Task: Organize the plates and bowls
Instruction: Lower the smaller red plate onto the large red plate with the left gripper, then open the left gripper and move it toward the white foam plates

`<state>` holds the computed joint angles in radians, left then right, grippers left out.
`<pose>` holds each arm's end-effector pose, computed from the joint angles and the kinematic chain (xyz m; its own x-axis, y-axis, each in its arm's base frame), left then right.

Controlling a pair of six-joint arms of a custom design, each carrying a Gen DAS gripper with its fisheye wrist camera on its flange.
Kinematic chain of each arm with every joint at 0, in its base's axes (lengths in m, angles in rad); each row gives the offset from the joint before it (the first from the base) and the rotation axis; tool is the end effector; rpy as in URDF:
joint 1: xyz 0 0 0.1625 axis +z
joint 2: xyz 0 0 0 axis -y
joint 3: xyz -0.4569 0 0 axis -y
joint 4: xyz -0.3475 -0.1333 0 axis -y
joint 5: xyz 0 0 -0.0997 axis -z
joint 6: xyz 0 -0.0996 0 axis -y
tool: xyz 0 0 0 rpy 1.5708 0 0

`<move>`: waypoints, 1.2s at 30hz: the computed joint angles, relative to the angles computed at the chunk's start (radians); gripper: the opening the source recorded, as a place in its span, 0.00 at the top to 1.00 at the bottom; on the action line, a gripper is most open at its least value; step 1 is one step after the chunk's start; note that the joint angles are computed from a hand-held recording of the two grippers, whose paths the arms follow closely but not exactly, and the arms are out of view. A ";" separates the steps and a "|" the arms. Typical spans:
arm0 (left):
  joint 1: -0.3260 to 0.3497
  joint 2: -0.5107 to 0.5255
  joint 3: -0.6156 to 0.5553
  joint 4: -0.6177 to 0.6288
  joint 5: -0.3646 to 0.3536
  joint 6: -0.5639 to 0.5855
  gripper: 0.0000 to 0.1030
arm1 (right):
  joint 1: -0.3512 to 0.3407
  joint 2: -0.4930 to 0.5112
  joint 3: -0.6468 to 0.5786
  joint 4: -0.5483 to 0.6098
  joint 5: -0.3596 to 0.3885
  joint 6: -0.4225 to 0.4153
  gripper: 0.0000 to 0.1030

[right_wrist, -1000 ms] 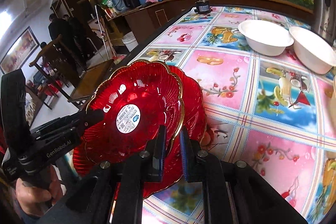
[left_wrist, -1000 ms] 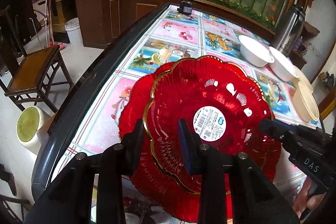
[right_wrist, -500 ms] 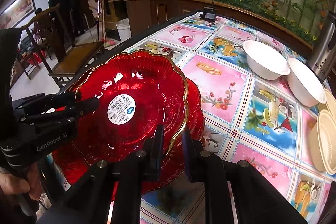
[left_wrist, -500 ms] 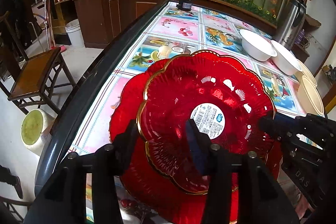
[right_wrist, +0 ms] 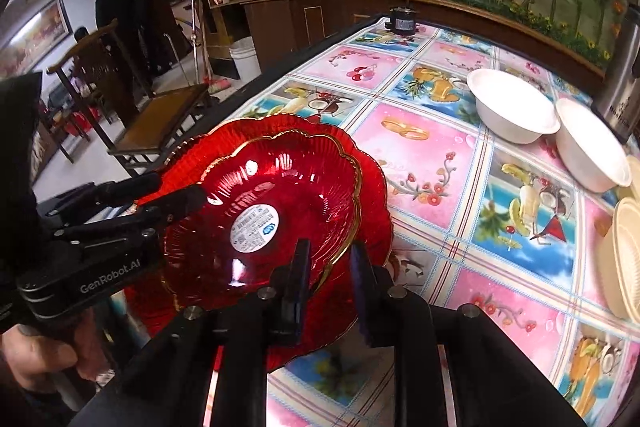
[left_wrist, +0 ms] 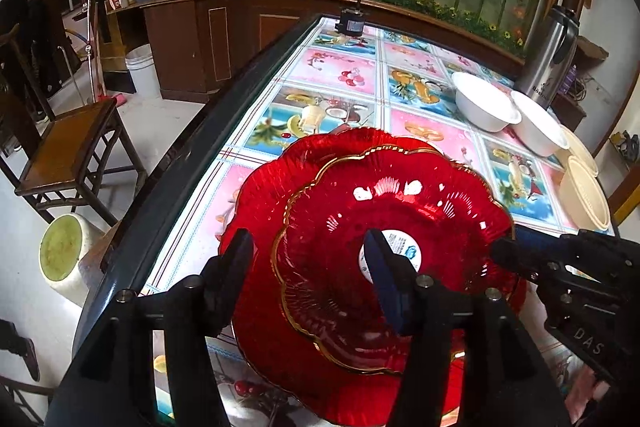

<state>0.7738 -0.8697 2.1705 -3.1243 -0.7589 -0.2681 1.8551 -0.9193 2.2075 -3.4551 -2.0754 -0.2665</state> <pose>-0.2147 -0.4972 0.1353 -0.7723 0.1731 -0.6112 0.5060 0.7493 -0.4272 0.2235 -0.4612 0.1759 -0.8229 -0.1947 0.5338 -0.4652 0.7702 -0.4362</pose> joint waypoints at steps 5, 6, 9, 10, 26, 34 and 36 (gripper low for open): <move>-0.006 -0.002 -0.002 -0.013 -0.022 0.009 0.45 | -0.019 -0.057 0.021 0.021 0.075 0.029 0.79; -0.007 -0.001 -0.002 -0.016 -0.025 0.010 0.45 | -0.023 -0.064 0.025 0.021 0.083 0.033 0.79; -0.010 -0.003 0.001 -0.025 -0.037 0.012 0.45 | -0.031 -0.082 0.038 0.007 0.097 0.043 0.79; -0.010 -0.003 0.000 -0.023 -0.045 0.012 0.45 | -0.038 -0.089 0.042 0.004 0.104 0.047 0.79; -0.052 0.016 -0.010 -0.001 -0.113 0.042 0.45 | -0.202 -0.204 0.053 0.069 0.228 0.185 0.78; -0.060 0.033 -0.083 0.085 -0.199 0.089 0.45 | -0.235 -0.223 -0.081 0.213 0.181 0.248 0.78; -0.052 0.038 -0.137 0.162 -0.244 0.099 0.45 | -0.249 -0.225 -0.115 0.258 0.191 0.280 0.78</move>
